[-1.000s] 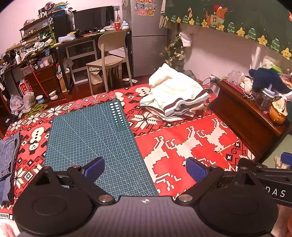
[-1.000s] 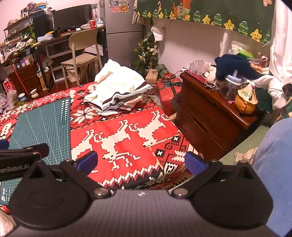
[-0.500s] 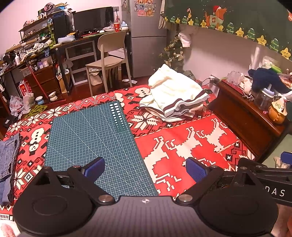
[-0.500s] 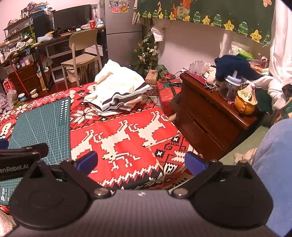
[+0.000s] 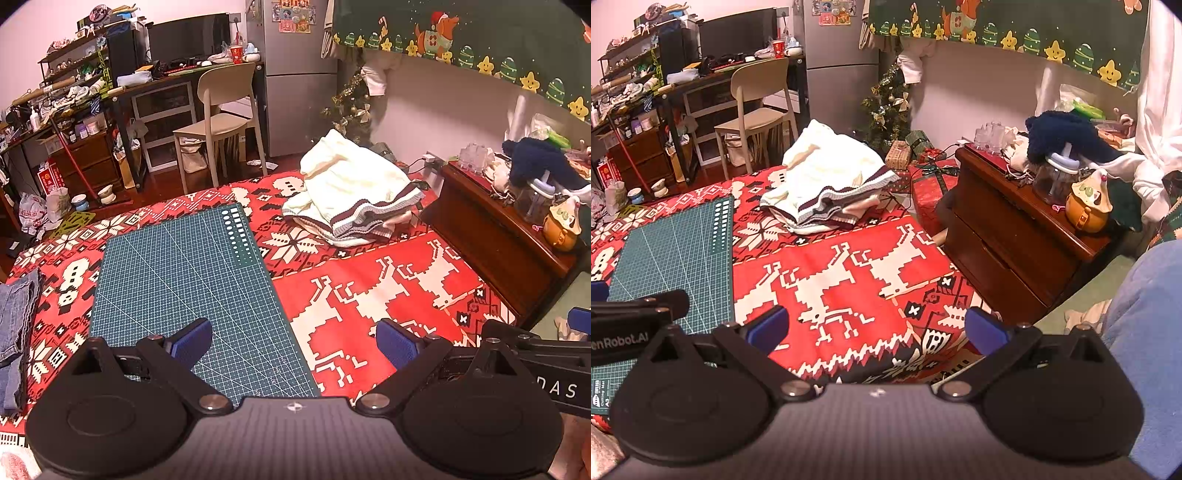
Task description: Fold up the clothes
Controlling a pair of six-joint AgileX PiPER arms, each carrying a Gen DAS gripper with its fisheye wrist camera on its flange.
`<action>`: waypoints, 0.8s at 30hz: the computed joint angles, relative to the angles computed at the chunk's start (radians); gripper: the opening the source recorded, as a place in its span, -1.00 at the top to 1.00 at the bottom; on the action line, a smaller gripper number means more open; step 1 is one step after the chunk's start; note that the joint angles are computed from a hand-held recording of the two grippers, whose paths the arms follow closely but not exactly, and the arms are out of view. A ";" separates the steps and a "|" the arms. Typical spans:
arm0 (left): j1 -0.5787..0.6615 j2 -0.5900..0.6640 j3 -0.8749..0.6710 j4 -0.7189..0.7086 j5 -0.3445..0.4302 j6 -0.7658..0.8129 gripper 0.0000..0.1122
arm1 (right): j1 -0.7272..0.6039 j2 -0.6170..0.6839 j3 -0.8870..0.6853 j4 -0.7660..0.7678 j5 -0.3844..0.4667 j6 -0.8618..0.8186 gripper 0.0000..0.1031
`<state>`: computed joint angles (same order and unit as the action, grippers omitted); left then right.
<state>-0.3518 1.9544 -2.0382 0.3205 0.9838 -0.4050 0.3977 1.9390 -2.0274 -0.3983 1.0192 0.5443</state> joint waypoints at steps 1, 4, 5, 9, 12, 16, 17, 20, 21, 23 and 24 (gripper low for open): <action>0.000 0.000 -0.001 -0.001 0.001 0.001 -0.71 | 0.000 0.000 0.000 0.000 0.000 0.000 -0.98; 0.002 0.001 -0.003 -0.004 0.001 0.003 -0.71 | 0.001 0.001 -0.002 0.000 0.001 0.000 -0.98; 0.002 0.002 -0.004 -0.005 0.001 0.004 -0.71 | 0.001 0.001 -0.002 -0.001 0.001 0.000 -0.98; 0.002 0.003 -0.006 -0.005 0.002 0.005 -0.71 | 0.004 -0.001 0.003 -0.005 -0.001 0.004 -0.98; 0.002 0.003 -0.005 -0.004 0.002 0.005 -0.71 | 0.005 -0.003 0.009 -0.006 -0.004 0.006 -0.98; 0.002 0.005 -0.008 -0.005 0.003 0.006 -0.71 | 0.004 -0.004 0.008 -0.005 -0.003 0.006 -0.98; 0.002 0.005 -0.009 -0.005 0.003 0.006 -0.71 | 0.004 -0.004 0.008 -0.005 -0.002 0.005 -0.98; 0.002 0.008 -0.014 -0.007 0.006 0.008 -0.71 | 0.004 -0.002 0.006 -0.005 -0.001 0.005 -0.98; 0.003 0.007 -0.013 -0.008 0.006 0.008 -0.71 | 0.004 -0.001 0.006 -0.005 -0.001 0.005 -0.98; 0.004 0.005 -0.010 -0.010 0.004 0.009 -0.71 | 0.004 -0.002 0.007 -0.006 -0.002 0.006 -0.98; 0.004 0.004 -0.008 -0.011 0.002 0.009 -0.71 | 0.005 -0.002 0.008 -0.007 -0.002 0.006 -0.98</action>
<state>-0.3477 1.9589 -2.0460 0.3097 0.9861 -0.3963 0.4024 1.9372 -2.0192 -0.4051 1.0168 0.5505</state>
